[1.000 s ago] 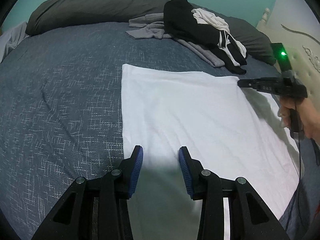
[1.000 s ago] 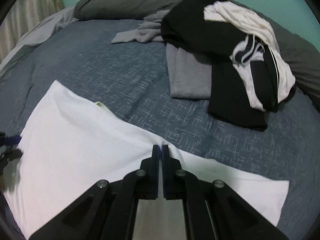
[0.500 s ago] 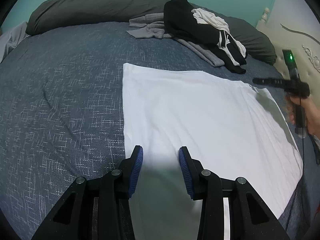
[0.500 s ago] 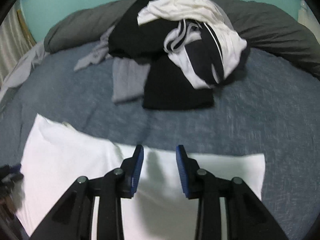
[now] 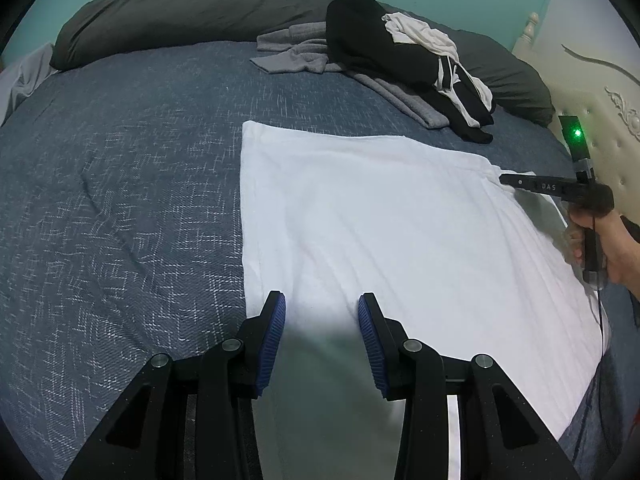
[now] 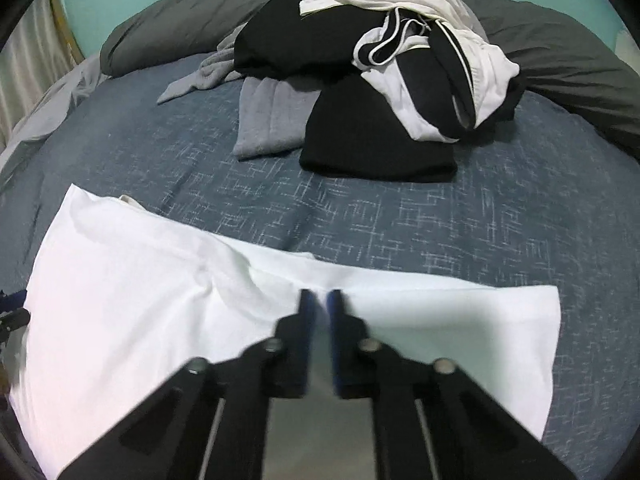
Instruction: Fold clothes
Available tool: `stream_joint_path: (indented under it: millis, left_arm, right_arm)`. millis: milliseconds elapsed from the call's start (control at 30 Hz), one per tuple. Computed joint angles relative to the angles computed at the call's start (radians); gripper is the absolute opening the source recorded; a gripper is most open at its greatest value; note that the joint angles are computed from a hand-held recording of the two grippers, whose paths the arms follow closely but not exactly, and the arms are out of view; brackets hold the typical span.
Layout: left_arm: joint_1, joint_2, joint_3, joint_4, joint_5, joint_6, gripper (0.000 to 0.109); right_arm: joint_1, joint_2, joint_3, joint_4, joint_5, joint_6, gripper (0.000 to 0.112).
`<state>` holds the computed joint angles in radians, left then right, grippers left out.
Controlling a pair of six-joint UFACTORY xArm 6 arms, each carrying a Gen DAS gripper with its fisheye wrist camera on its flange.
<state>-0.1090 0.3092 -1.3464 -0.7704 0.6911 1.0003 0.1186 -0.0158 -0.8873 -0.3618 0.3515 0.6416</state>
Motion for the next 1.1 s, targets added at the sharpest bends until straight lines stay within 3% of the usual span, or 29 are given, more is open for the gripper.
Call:
stream_joint_path:
  millis: [133, 367, 500, 600, 767, 833, 933, 1100]
  left_arm:
    - [0.0, -0.001, 0.002, -0.004, 0.0, 0.002, 0.042]
    - [0.0, 0.001, -0.002, 0.002, 0.003, -0.003, 0.042]
    - [-0.001, 0.002, -0.002, 0.005, 0.001, -0.005, 0.042]
    - [0.001, 0.004, -0.003, 0.004, 0.006, -0.004, 0.042]
    - [0.004, 0.008, -0.007, 0.002, 0.01, -0.004, 0.042]
    - [0.004, 0.007, -0.006, 0.005, 0.012, -0.007, 0.043]
    - [0.003, 0.004, -0.003, 0.012, 0.01, -0.013, 0.043]
    - [-0.001, 0.003, 0.002, 0.026, -0.003, -0.023, 0.043]
  right_arm:
    - [0.002, -0.011, 0.002, -0.049, 0.01, 0.031, 0.002]
    - [-0.031, -0.018, -0.025, -0.295, -0.017, 0.282, 0.002]
    - [-0.039, 0.022, -0.05, -0.169, -0.033, 0.195, 0.002]
    - [-0.064, 0.011, -0.029, -0.166, -0.067, 0.226, 0.004]
    - [-0.141, -0.095, 0.072, -0.223, -0.038, 0.367, 0.024]
    - [-0.168, -0.139, 0.12, -0.192, -0.032, 0.342, 0.032]
    - [-0.201, -0.193, 0.185, -0.142, -0.016, 0.294, 0.033]
    - [-0.244, -0.236, 0.276, -0.002, -0.099, 0.216, 0.033]
